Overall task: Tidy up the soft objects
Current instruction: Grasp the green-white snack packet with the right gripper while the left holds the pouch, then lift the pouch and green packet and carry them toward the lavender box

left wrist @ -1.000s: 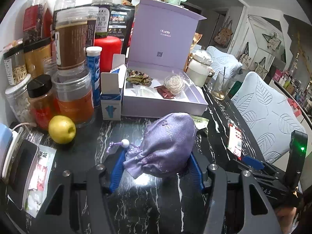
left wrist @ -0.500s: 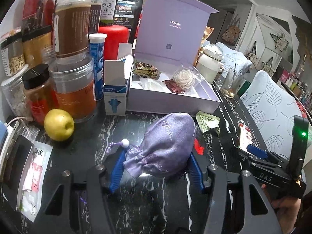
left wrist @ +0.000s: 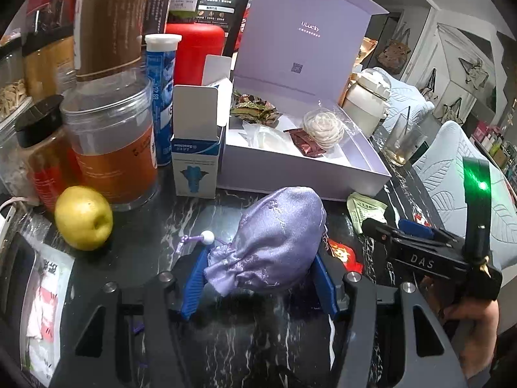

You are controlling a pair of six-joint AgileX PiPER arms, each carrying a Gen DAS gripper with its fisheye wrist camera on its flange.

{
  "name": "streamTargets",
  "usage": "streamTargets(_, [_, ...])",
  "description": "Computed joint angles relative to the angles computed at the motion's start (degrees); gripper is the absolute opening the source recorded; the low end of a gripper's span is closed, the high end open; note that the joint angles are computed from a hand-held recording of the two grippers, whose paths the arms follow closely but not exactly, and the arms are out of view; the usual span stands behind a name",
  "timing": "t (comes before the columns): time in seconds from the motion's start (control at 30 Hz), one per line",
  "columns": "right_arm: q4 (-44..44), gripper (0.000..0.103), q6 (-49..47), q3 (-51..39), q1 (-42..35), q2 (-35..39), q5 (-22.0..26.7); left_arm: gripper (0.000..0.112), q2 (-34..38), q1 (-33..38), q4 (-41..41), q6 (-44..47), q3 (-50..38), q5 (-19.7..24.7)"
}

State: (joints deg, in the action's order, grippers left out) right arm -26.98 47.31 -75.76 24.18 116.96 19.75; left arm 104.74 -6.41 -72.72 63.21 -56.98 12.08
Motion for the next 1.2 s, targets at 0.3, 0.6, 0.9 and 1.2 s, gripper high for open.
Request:
streamTargets(0.3, [9.95,0.093,-11.66,-10.54,-1.36,7.14,5.91,0.058,2.89,1.20,1.63,-1.51,-2.54,1.24])
streamTargets(0.6, [1.92,0.050,-5.59,-9.55,-0.76,6.85,4.96,0.058,3.39,2.14,-0.91,1.32,-1.71,2.06])
streamTargets(0.9, [8.49,0.044,-10.44,-1.68,-0.74,1.76,0.29,0.058,-0.80,2.92,-8.93,9.69,2.99,1.48])
streamTargets(1.2, [-13.03,0.044,15.21,12.33,4.20,-7.91,-1.56,0.058,-7.28,2.43,-16.44,18.77,9.59,1.55])
